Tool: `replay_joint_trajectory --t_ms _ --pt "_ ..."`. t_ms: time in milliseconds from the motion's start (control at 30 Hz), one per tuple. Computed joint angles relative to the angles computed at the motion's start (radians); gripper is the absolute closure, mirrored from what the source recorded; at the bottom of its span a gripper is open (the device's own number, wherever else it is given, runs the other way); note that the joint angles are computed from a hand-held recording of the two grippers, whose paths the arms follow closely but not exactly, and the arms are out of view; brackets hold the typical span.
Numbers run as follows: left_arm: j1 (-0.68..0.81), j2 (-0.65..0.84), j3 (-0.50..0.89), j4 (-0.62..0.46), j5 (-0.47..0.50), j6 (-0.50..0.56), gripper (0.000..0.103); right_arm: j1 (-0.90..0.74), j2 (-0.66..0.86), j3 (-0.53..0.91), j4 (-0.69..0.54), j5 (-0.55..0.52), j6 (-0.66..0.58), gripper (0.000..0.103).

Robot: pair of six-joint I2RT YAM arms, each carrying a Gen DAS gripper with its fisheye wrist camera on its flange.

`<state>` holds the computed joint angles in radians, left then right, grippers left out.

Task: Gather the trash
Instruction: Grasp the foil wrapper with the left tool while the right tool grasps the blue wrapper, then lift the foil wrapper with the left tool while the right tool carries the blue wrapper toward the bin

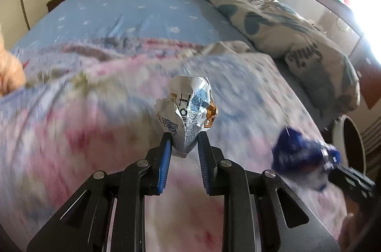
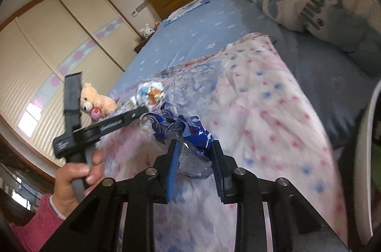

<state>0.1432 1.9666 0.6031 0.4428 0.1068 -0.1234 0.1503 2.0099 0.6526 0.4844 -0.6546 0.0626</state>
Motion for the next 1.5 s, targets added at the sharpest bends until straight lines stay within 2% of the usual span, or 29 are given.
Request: replay_joint_trajectory --t_ms 167,300,533,733,1033,1233,1500 --pt "-0.123 -0.143 -0.216 0.094 -0.059 -0.099 0.082 -0.059 -0.075 -0.107 0.027 -0.002 -0.062 0.076" --pt "-0.253 -0.275 -0.344 0.11 -0.127 -0.214 0.082 -0.131 -0.139 -0.171 -0.002 -0.032 -0.126 0.076" --pt "-0.556 -0.54 -0.464 -0.046 -0.342 -0.447 0.082 -0.254 -0.258 -0.277 -0.061 -0.101 -0.243 0.076" --pt "-0.765 -0.683 -0.471 -0.231 -0.506 -0.614 0.082 -0.365 -0.346 -0.338 -0.138 -0.17 -0.334 0.076" --pt "-0.952 -0.7 -0.429 -0.346 -0.615 -0.737 0.082 -0.543 -0.435 -0.373 -0.314 -0.266 -0.51 0.076" --pt "-1.019 -0.66 -0.385 -0.364 -0.649 -0.772 0.082 -0.652 -0.431 -0.344 -0.429 -0.305 -0.625 0.076" --pt "-1.078 -0.595 -0.321 -0.389 -0.679 -0.801 0.082 -0.731 -0.415 -0.306 -0.528 -0.329 -0.719 0.076"
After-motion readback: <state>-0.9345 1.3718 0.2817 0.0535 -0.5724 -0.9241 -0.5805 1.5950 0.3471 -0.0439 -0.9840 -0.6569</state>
